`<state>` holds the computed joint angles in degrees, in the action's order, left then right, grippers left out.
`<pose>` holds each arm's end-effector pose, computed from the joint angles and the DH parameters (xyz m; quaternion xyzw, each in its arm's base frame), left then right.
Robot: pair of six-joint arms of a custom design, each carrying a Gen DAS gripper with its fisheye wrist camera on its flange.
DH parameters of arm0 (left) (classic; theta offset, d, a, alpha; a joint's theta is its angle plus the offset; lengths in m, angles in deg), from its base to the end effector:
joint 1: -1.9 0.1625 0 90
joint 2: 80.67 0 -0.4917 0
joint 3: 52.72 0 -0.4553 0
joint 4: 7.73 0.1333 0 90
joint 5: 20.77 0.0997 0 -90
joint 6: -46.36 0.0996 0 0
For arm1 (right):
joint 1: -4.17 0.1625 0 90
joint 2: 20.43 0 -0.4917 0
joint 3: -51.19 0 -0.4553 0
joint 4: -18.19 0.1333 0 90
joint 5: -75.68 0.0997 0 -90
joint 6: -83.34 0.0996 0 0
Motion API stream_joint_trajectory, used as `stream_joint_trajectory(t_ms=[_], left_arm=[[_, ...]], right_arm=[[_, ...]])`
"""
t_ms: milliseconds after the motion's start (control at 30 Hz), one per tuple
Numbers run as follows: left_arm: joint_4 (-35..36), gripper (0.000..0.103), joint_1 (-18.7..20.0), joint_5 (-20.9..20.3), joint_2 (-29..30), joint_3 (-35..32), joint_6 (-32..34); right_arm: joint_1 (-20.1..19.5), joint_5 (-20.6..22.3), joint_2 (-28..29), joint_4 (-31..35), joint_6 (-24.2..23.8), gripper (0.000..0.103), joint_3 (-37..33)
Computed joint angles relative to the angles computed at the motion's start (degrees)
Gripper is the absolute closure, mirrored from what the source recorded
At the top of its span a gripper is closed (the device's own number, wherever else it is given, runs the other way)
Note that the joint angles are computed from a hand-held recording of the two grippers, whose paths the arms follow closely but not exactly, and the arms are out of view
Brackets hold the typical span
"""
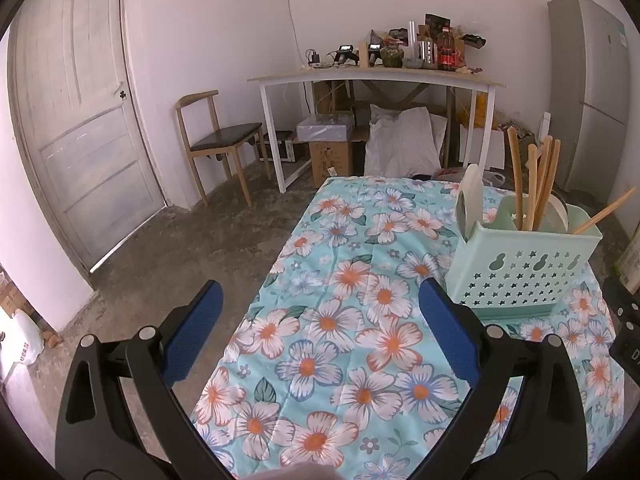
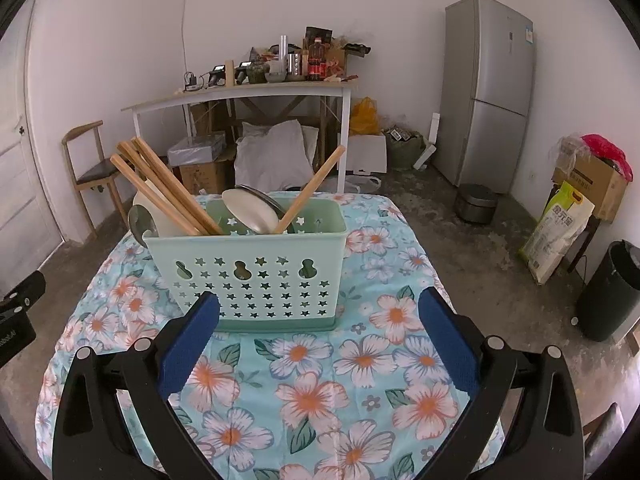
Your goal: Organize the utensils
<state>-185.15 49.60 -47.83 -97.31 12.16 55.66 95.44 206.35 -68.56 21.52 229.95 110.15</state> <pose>-0.4282 -0.8005 -0.0085 0.1921 0.7996 -0.4139 0.3904 0.0866 -0.8225 0.3279 0.0165 -0.7697 0.4779 0.4229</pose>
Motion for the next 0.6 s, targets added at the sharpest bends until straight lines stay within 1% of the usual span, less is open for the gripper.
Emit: stream_joint_trajectory(t_ms=[600], left_arm=[[0.56, 0.008, -0.03, -0.13, -0.24, 0.19, -0.74]], right_arm=[[0.09, -0.09, -0.14, -0.03, 0.21, 0.006, 0.12]])
